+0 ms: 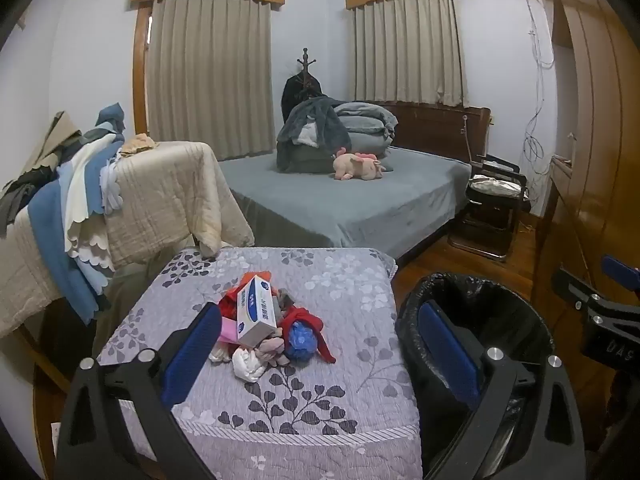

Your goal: Collect trash

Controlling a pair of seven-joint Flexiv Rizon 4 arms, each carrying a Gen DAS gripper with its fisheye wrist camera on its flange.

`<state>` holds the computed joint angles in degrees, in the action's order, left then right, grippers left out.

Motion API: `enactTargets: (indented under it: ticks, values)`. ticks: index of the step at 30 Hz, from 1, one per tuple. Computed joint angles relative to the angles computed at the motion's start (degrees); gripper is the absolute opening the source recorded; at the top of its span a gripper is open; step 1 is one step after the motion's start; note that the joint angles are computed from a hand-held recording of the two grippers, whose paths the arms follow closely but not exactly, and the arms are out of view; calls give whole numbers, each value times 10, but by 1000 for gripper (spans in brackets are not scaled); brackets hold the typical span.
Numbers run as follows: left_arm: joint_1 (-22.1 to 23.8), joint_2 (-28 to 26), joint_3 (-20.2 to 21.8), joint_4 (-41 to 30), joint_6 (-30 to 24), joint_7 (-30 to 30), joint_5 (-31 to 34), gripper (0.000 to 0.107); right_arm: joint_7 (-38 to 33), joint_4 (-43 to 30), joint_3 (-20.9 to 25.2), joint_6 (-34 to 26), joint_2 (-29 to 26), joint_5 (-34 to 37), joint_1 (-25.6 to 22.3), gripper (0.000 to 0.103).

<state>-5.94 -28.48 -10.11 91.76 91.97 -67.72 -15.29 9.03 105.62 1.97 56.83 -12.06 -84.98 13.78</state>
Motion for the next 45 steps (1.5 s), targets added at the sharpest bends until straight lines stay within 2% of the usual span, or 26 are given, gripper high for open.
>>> enactTargets:
  ticks: [45]
  values:
    - [2,3,1,2,-5,-2,-1,97,1,-1,-1,2,-3,1,1,98]
